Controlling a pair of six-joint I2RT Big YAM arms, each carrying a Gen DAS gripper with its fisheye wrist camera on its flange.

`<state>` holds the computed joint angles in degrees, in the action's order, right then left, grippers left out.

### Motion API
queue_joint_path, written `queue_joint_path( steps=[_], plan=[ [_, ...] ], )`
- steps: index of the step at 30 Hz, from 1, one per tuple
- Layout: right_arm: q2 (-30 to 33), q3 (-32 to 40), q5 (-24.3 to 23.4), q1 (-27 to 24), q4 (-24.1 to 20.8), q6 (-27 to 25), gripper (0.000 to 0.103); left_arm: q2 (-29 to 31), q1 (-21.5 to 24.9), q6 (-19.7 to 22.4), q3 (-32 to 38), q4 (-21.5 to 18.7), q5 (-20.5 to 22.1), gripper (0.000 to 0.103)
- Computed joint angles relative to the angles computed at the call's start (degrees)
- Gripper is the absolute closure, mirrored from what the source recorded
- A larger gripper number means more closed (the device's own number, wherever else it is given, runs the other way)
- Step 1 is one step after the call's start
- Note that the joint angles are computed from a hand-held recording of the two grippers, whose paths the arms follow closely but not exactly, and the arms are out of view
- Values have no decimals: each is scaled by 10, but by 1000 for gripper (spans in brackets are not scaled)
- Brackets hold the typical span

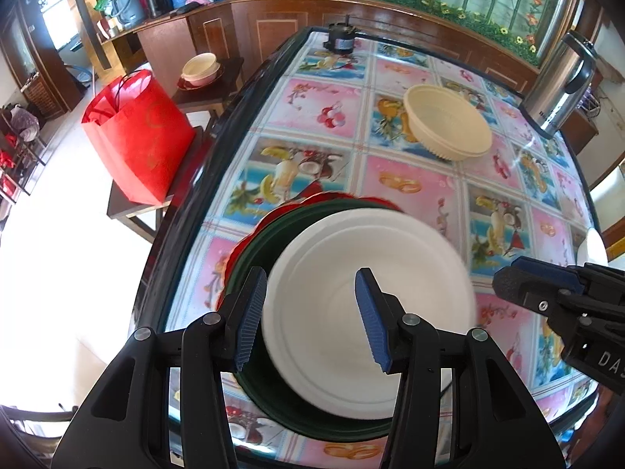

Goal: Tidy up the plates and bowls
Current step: 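Move the open left gripper over the beige paper bowl rim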

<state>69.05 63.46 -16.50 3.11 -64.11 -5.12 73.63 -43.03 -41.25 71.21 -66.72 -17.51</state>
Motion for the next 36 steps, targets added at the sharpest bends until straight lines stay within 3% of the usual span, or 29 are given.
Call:
queue_joint_path(
  steps=[13,25,36],
  plan=[
    [-2,9,-3,-74,-18,-22,66,45,-19,7,54,4,0,55],
    [17,33,-16,-150,-36,-55,64,97,-31,-1,109,0,5,55],
    [49,56,-26,-179,-48,-85,63,143,-35,-9,153,-3,13,55]
  ],
)
